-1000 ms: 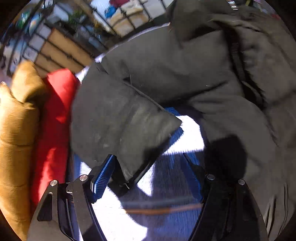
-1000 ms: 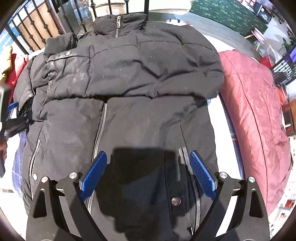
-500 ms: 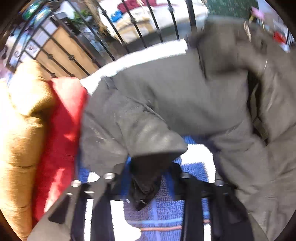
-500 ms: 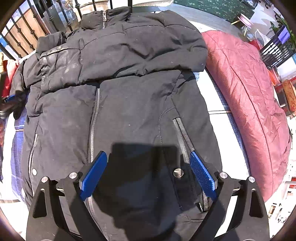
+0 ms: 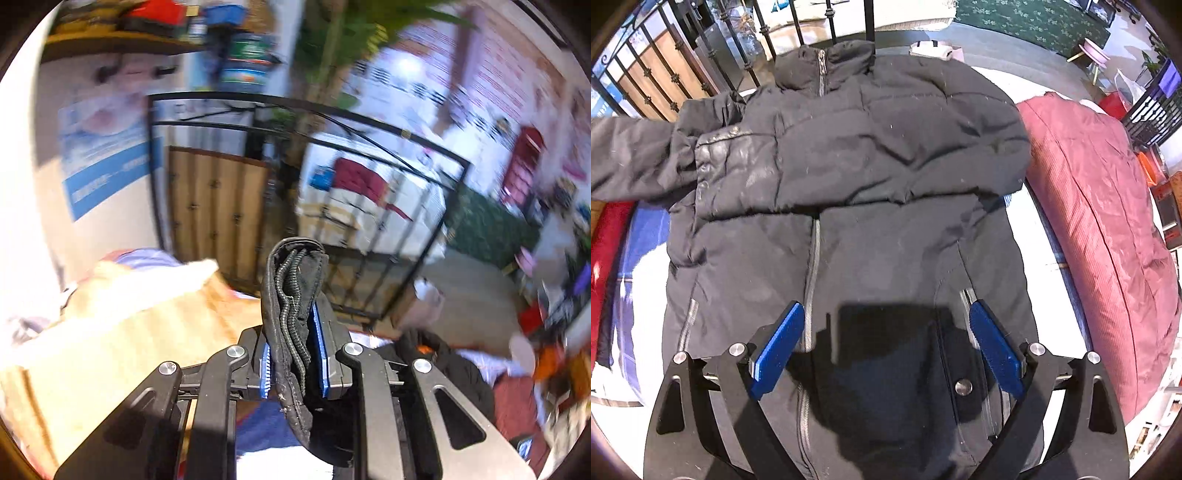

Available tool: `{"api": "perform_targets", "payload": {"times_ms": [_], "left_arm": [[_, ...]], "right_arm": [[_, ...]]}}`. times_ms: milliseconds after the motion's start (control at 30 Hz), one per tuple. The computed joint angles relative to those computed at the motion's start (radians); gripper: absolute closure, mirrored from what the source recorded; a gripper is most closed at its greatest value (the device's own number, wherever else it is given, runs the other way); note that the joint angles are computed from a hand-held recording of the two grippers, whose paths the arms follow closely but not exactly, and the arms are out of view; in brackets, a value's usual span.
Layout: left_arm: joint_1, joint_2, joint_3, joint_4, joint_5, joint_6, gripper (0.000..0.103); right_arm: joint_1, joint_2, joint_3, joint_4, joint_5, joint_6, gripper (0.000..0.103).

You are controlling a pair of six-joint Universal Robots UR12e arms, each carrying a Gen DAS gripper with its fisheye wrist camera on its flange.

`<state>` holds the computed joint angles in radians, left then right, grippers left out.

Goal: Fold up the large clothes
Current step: 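Grasp the other ribbed sleeve cuff with the left tool and fold it across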

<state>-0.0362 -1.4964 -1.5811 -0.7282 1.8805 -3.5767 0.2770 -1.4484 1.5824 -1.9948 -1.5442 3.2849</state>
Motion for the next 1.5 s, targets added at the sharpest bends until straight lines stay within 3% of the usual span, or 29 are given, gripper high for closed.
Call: {"api": "perform_targets", "payload": {"times_ms": [100,233,367,533,700,833,967,1133,1300,1333,1367,1400,1433,1500], "left_arm": [[0.004,0.019,-0.013,-0.113,0.085,-0.051,0.086],[0.008,0.044,-0.047,-0.242,0.114,-0.168,0.086],[-0.019,0.012,-0.036,-0.242,0.138,-0.12,0.086],[-0.075,-0.082,0.048,-0.155,0.034,-0.024,0.086],[-0.142,-0.23,0.182,-0.101,-0.178,0.05,0.086],[-0.217,-0.358,0.309,-0.099,-0.283,0.136,0.086],[-0.28,-0.471,0.417,-0.127,-0.338,0.172,0.086],[-0.34,-0.598,0.546,-0.209,-0.338,0.238,0.084],[-0.375,-0.688,0.64,-0.348,-0.332,0.314,0.069],[-0.379,-0.69,0.641,-0.359,-0.318,0.32,0.054],[-0.38,-0.684,0.632,-0.364,-0.305,0.322,0.031],[-0.379,-0.677,0.62,-0.364,-0.294,0.32,0.021],[-0.382,-0.672,0.608,-0.347,-0.286,0.306,0.013],[-0.375,-0.652,0.577,-0.317,-0.307,0.283,0.011]], "right_arm": [[-0.005,0.005,-0.003,-0.005,0.01,-0.006,0.013],[-0.015,0.001,0.001,0.001,0.018,-0.003,0.013],[-0.027,-0.002,0.005,0.011,0.02,-0.014,0.013],[-0.042,-0.001,0.007,0.019,0.033,-0.004,0.013],[-0.055,-0.009,0.017,0.007,0.043,0.015,0.013],[-0.078,-0.027,0.038,0.002,0.041,0.041,0.013],[-0.115,-0.054,0.073,0.017,0.023,0.08,0.013],[-0.155,-0.085,0.11,0.048,0.001,0.119,0.013],[-0.188,-0.103,0.137,0.076,0.009,0.142,0.013],[-0.192,-0.104,0.138,0.079,0.016,0.143,0.013],[-0.195,-0.103,0.139,0.081,0.02,0.143,0.013],[-0.197,-0.102,0.139,0.084,0.025,0.143,0.013],[-0.199,-0.099,0.138,0.088,0.029,0.143,0.013],[-0.2,-0.089,0.13,0.099,0.036,0.145,0.013]]}}
